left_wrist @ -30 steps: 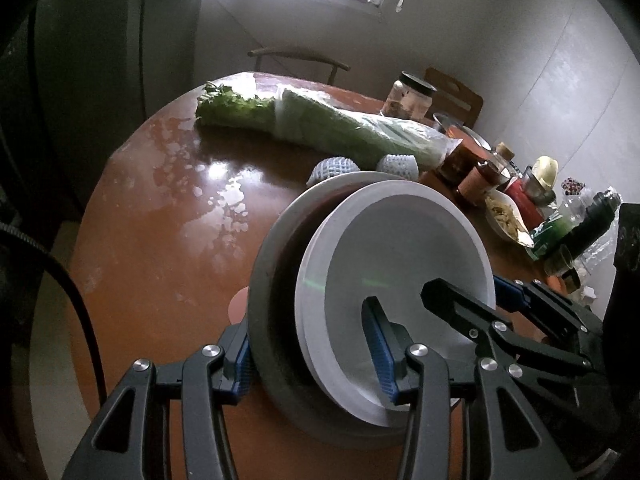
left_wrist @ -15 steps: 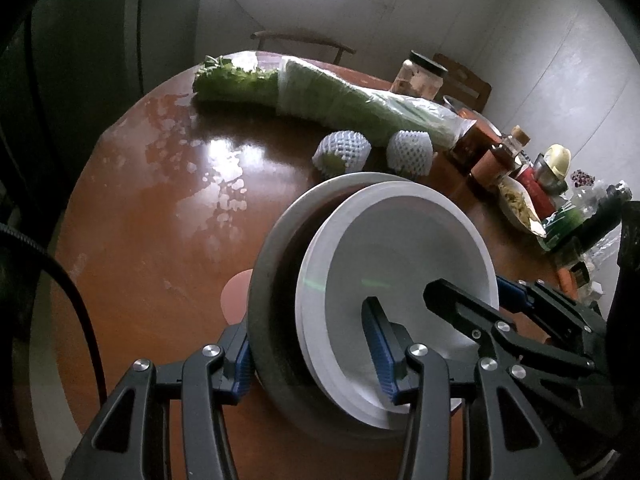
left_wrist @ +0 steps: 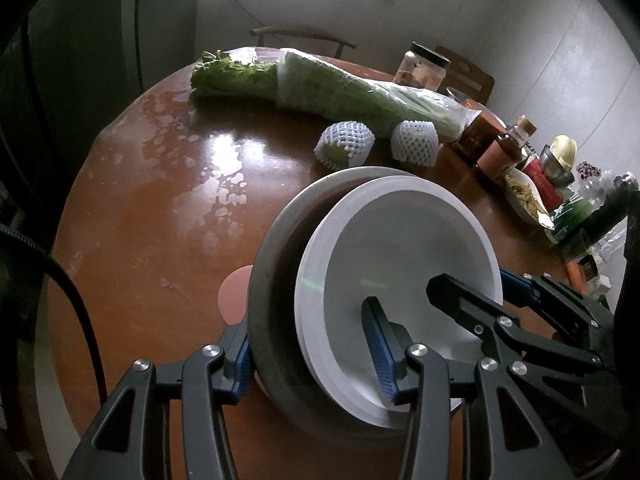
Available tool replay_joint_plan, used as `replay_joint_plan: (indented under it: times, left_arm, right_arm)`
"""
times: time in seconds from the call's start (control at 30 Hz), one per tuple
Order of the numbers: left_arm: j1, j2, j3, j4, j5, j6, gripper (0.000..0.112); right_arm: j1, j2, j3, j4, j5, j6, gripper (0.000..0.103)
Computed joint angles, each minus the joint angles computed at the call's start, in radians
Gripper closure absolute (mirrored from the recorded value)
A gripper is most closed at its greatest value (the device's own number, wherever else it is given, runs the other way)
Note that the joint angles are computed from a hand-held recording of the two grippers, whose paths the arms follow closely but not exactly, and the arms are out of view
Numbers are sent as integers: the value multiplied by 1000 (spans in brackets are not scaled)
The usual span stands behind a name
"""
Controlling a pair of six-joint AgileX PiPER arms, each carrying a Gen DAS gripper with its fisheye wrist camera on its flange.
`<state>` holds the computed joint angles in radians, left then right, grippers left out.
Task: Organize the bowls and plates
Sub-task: 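Carry the bowl stack onto the plate stack and set it down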
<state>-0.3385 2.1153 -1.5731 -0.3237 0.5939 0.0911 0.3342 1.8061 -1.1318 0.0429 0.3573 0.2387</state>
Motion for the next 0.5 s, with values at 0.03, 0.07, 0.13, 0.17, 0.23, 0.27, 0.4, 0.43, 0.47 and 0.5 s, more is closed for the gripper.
replay_joint_plan:
  times: [0.03,0.07,0.13,0.17,0.23,0.27,0.4,0.43,0.47,0.5]
  left_arm:
    - [0,1,0,-1,0,2,65]
    - [1,2,-1,-3,1,4,65]
    - [3,7,-4,-12,3,11,65]
    - [6,10,-6,-20,4,18,65]
    - [6,14,-7,-23,4,21,65]
    - [5,14,-5,-26,1,22,65]
    - [7,8,7,-40,-12,38,65]
    - [6,6,11,-41,-15,39,65]
    - [6,4,15,-42,-20,40,65]
    - [6,3,19,-46,-22,44,65]
  right_arm:
    - [0,0,2,-6,-3,4,58]
    - [1,2,2,-16,-4,12,58]
    - [3,5,4,-31,-6,25,58]
    - [2,7,4,-30,-6,26,58]
    - [1,10,7,-29,-8,26,58]
    - [0,12,8,-31,-7,27,58]
    - [4,16,9,-83,-7,78,58]
    - [5,16,10,-94,-9,89,58]
    - [5,16,10,-94,-9,89,58]
    - [7,15,11,-99,-10,95,58]
